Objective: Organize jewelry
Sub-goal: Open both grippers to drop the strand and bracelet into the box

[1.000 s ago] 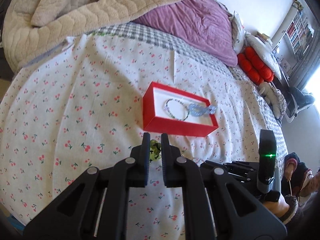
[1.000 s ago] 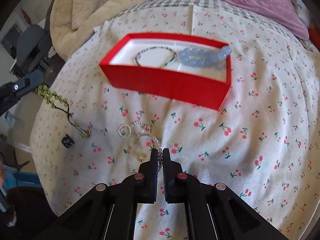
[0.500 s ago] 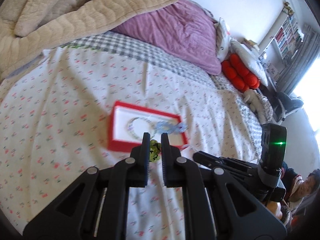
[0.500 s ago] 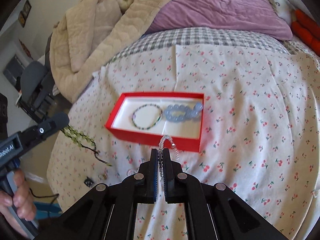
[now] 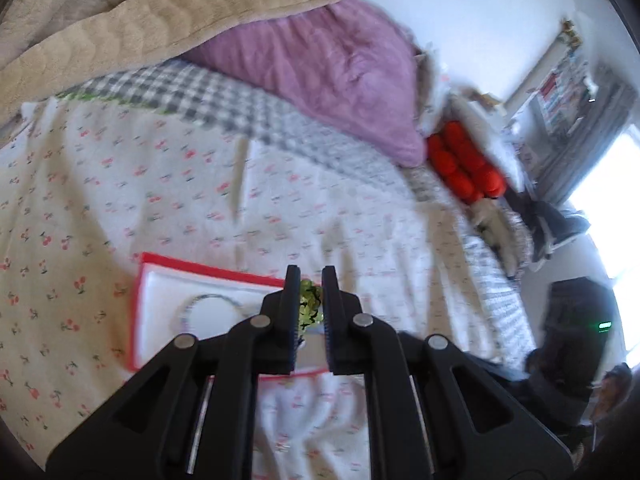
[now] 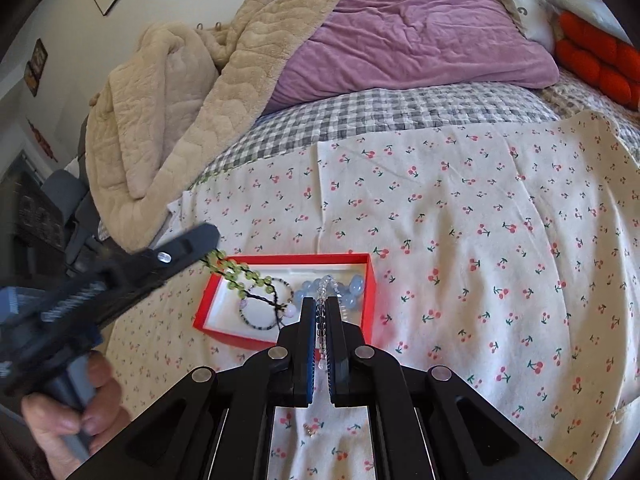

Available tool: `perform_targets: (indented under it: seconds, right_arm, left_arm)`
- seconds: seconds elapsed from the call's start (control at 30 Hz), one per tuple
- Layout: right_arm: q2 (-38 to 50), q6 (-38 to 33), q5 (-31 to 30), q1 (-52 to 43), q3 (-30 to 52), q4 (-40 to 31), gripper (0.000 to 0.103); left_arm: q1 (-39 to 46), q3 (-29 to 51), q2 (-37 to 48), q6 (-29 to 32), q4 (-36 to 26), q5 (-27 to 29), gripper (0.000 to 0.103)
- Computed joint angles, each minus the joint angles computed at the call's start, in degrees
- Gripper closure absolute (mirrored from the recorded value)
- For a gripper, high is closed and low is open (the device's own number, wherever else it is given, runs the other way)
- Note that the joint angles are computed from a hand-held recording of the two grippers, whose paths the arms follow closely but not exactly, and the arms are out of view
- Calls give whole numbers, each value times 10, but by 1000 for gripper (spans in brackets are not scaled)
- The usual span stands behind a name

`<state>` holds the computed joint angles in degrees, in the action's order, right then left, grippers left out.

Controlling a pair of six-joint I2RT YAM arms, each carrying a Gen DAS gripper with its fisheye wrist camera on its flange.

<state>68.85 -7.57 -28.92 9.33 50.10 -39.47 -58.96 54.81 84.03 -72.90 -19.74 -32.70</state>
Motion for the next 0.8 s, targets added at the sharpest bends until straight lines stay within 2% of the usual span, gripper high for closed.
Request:
perform_targets:
  seconds: [0.07,0.23,0.43,0.53,0.7,0.8]
  right_arm:
    - [11,7,2,7,-1,10,99]
    - [35,33,16,55,5,34,99]
    - [60,74,-5,117,8,69,99]
    - [90,86,-17,124,9,92,99]
    - [128,68,37,116,9,108,98]
    - [139,54,39,95,10,106,97]
  left_arm:
    - [25,-26,2,-17,1,33,91]
    - [45,-69,-9,-30,-4,52,91]
    - [42,-55,14,-44,-77,44,91]
    - [45,-60,11,-43,-77,47,91]
    - [36,-42,21,-29,-97,36,91]
    - [31,-32,27,-19,-108,26,91]
